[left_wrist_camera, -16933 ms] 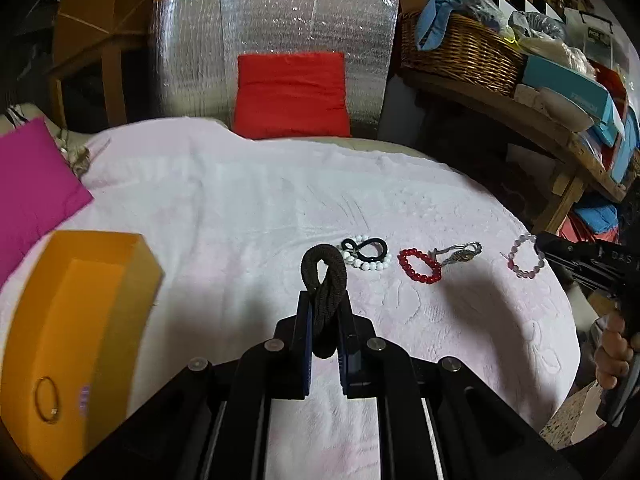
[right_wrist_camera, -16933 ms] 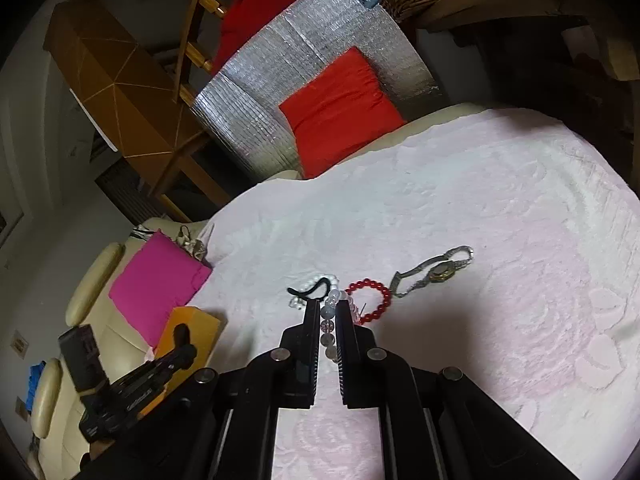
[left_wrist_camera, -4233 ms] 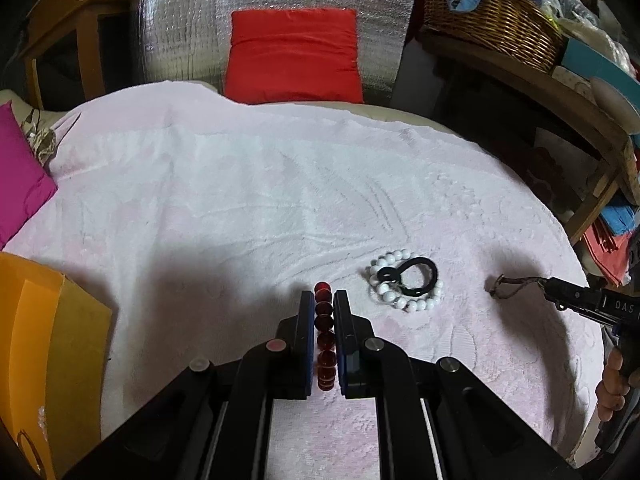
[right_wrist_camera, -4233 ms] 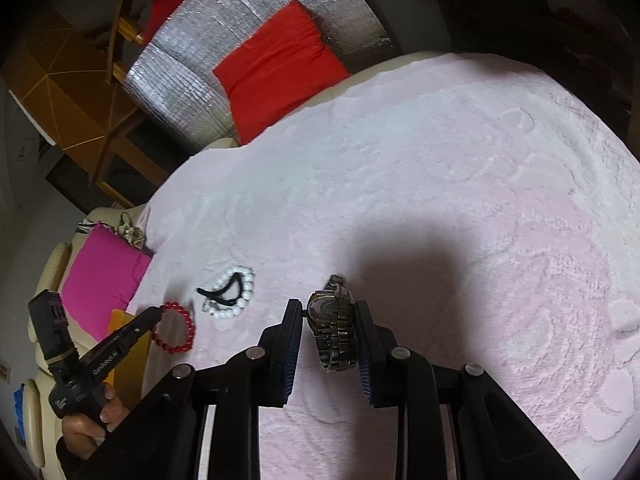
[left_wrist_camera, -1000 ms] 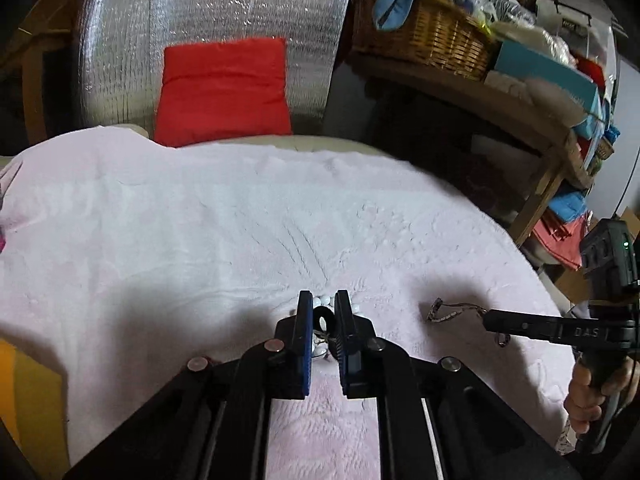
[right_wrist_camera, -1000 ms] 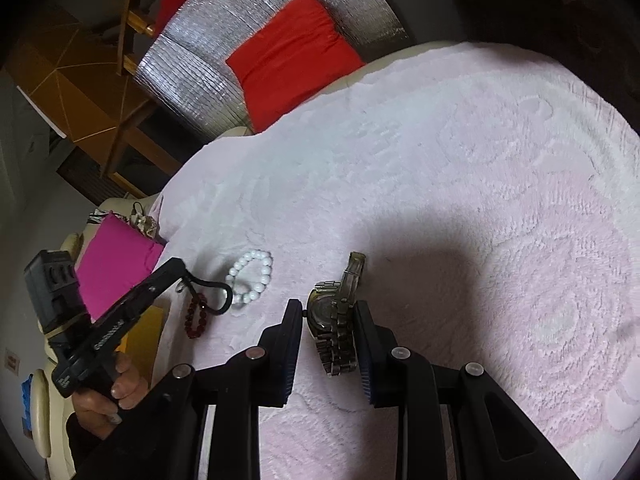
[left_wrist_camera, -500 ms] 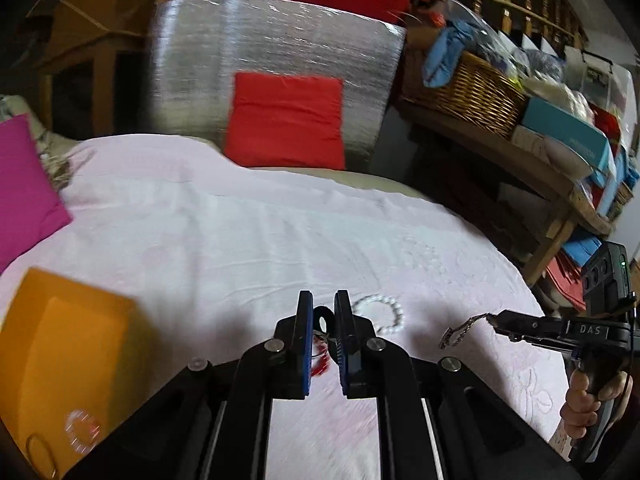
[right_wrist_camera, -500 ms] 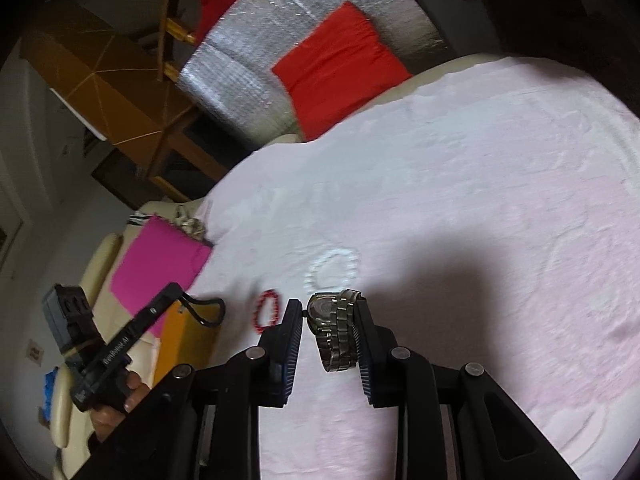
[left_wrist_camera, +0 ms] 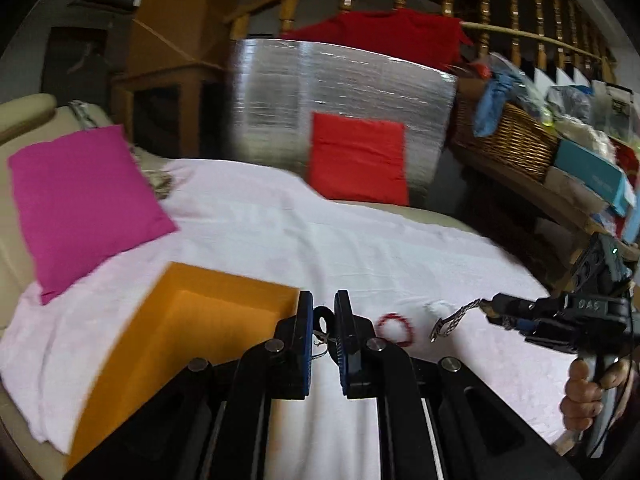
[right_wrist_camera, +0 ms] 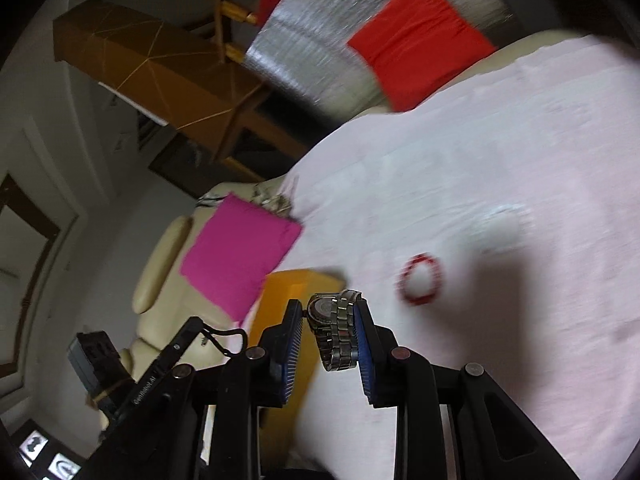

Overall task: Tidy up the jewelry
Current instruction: 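Carry both held pieces over the orange box and open both tools, then move both open tools back toward the red and white bead bracelets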

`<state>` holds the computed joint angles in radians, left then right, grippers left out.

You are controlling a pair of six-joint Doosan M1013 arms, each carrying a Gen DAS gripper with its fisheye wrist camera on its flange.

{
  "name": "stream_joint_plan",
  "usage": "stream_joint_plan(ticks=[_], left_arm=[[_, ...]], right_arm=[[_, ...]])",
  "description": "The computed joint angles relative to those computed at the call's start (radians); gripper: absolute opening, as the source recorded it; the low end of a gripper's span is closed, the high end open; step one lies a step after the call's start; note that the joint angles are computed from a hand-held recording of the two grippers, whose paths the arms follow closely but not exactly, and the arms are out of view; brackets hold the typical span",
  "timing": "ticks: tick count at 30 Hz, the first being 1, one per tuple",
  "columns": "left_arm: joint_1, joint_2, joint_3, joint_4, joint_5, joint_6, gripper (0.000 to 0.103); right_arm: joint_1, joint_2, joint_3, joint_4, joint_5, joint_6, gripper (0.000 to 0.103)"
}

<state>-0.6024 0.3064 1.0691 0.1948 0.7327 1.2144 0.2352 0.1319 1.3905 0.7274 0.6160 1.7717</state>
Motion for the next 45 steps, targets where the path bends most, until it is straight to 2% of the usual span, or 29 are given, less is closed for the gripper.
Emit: stream_joint_plan(ticks=[8,12,14,20,23,24,25,26,27,28,30,34,39,41,45], left_arm=[[0.084,-0.027,0.077,-0.013,0.038,-0.084,0.011],[0.097,-0.024,0.096,-0.063,0.071,-0.053,0.011],[0.103,-0.019,0.106,-0.100,0.088,-0.025,0.011],[0.109,-0.008,0.121,-0.088,0.164,-0.040,0.012],[0.112,-0.005,0.120,-0.105,0.192,-0.027,0.016],[0.116,-0.007,0.123,-0.113,0.192,-0.030,0.020],[0.121,-0.008,0.124,-0.123,0.189,-0.033,0.032],[0.124,-0.013,0.128,-0.119,0.181,-0.056,0.048],[0.124,-0.018,0.133,-0.104,0.173,-0.081,0.053],[0.124,-0.024,0.139,-0.088,0.161,-0.104,0.056],[0.124,-0.031,0.137,-0.067,0.153,-0.126,0.056],[0.110,-0.037,0.128,-0.018,0.158,-0.172,0.058],[0.067,-0.013,0.070,0.000,0.179,-0.165,0.068],[0.042,0.007,0.030,0.007,0.193,-0.151,0.076],[-0.010,0.050,-0.047,0.006,0.213,-0.103,0.080]], right_arm=[[0.095,0.181,-0.264,-0.043,0.099,0.011,0.028],[0.131,0.304,-0.437,-0.105,0.166,0.061,0.028],[0.149,0.375,-0.538,-0.162,0.226,0.104,0.028],[0.182,0.580,-0.857,-0.296,0.435,0.207,0.028],[0.200,0.663,-1.019,-0.419,0.601,0.271,0.030],[0.202,0.660,-1.016,-0.443,0.611,0.266,0.030],[0.203,0.653,-1.006,-0.469,0.616,0.258,0.039],[0.203,0.634,-0.980,-0.507,0.612,0.261,0.057],[0.203,0.601,-0.926,-0.537,0.581,0.264,0.065],[0.198,0.550,-0.838,-0.542,0.508,0.254,0.069],[0.189,0.482,-0.728,-0.538,0.416,0.227,0.069],[0.168,0.348,-0.527,-0.588,0.321,0.226,0.069],[0.136,0.219,-0.338,-0.643,0.273,0.272,0.069],[0.124,0.166,-0.262,-0.695,0.259,0.302,0.069],[0.089,0.073,-0.129,-0.779,0.233,0.371,0.072]])
